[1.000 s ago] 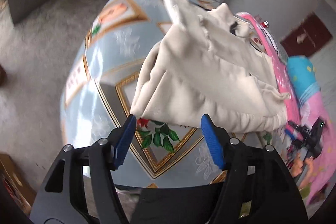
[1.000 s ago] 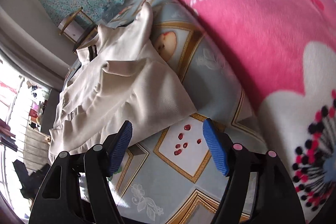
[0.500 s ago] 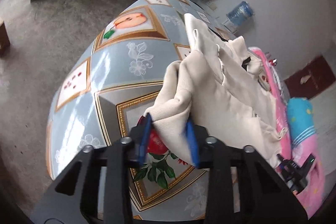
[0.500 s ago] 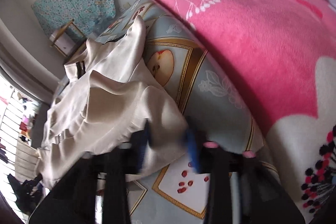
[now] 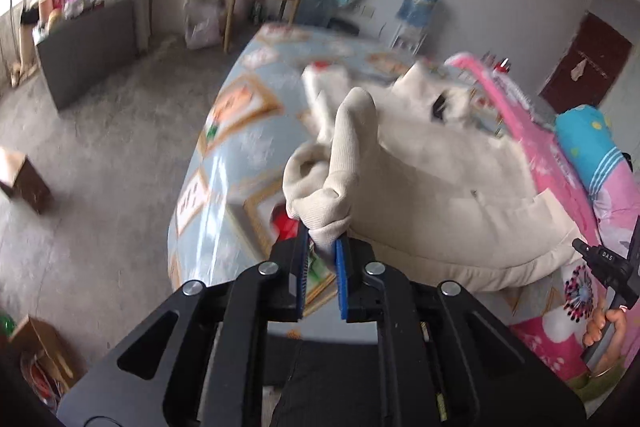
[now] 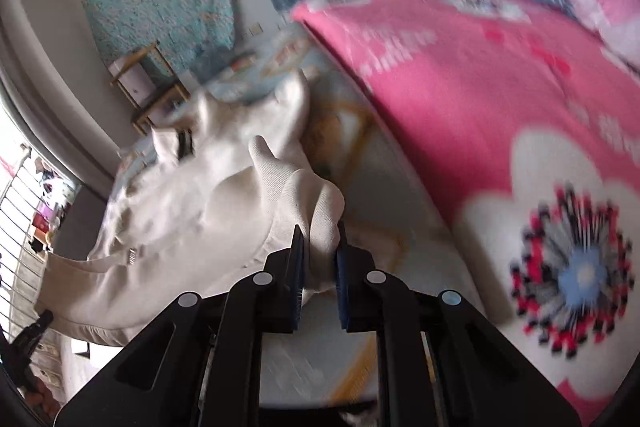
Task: Fold large clothes
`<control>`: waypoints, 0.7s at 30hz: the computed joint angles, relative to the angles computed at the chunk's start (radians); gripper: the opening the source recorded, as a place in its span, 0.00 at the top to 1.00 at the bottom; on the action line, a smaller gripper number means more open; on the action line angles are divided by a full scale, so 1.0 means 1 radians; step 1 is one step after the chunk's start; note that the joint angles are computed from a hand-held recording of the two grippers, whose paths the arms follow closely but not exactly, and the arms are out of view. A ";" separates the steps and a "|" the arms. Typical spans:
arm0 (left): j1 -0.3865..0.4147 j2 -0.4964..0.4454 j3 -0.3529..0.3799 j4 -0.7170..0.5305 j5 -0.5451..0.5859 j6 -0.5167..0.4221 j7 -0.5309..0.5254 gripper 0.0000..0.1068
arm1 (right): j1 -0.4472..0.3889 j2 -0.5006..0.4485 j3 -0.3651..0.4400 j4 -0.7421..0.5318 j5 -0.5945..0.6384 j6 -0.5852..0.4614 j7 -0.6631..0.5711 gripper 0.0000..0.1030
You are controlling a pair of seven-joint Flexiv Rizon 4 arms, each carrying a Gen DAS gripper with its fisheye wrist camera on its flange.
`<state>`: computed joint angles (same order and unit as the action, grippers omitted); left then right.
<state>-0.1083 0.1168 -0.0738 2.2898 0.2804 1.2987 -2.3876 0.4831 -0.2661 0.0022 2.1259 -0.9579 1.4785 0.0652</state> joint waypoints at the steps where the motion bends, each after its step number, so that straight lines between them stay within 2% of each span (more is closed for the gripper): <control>1: -0.008 -0.024 0.014 0.024 -0.049 -0.008 0.031 0.77 | -0.022 -0.016 0.057 0.002 0.113 -0.066 -0.080 0.82; 2: -0.013 -0.043 0.027 0.049 -0.090 -0.003 0.054 0.75 | -0.030 -0.022 0.082 -0.002 0.161 -0.112 -0.126 0.74; 3: -0.014 -0.049 0.036 0.064 -0.119 -0.018 0.061 0.73 | -0.029 -0.022 0.074 0.006 0.144 -0.107 -0.127 0.72; 4: -0.031 -0.050 0.061 0.100 -0.189 0.027 0.098 0.63 | -0.008 -0.010 0.052 0.011 0.121 -0.120 -0.120 0.70; 5: -0.021 -0.033 0.058 0.113 -0.194 0.041 0.097 0.61 | 0.012 0.012 0.041 0.007 0.082 -0.180 -0.117 0.64; 6: -0.003 -0.014 0.051 0.106 -0.136 0.038 0.057 0.62 | 0.024 0.030 0.037 -0.001 0.032 -0.237 -0.109 0.58; 7: 0.039 0.017 0.020 0.073 -0.013 -0.010 -0.018 0.61 | 0.029 0.044 0.041 -0.010 -0.015 -0.292 -0.101 0.57; 8: 0.053 0.034 0.002 0.046 0.045 -0.044 -0.047 0.59 | 0.035 0.060 0.047 -0.022 -0.061 -0.354 -0.092 0.57; 10: 0.058 0.032 -0.012 0.010 0.082 -0.044 -0.038 0.59 | 0.021 0.068 0.067 -0.042 -0.093 -0.385 -0.090 0.56; 13: 0.017 -0.028 -0.014 -0.035 0.023 0.013 0.053 0.56 | -0.011 0.057 0.093 -0.075 -0.141 -0.332 -0.088 0.56; 15: -0.016 -0.082 -0.021 -0.071 -0.019 0.026 0.117 0.54 | -0.018 0.016 0.110 -0.112 -0.130 -0.250 -0.137 0.45; 17: -0.055 -0.155 -0.031 -0.123 -0.061 0.010 0.194 0.53 | -0.016 -0.051 0.147 -0.159 -0.029 -0.163 -0.258 0.44; 19: -0.090 -0.218 -0.035 -0.183 -0.055 -0.033 0.232 0.46 | -0.005 -0.107 0.192 -0.207 0.091 -0.166 -0.378 0.44; 21: -0.137 -0.281 -0.026 -0.265 0.005 -0.119 0.243 0.43 | 0.006 -0.158 0.233 -0.257 0.186 -0.181 -0.480 0.44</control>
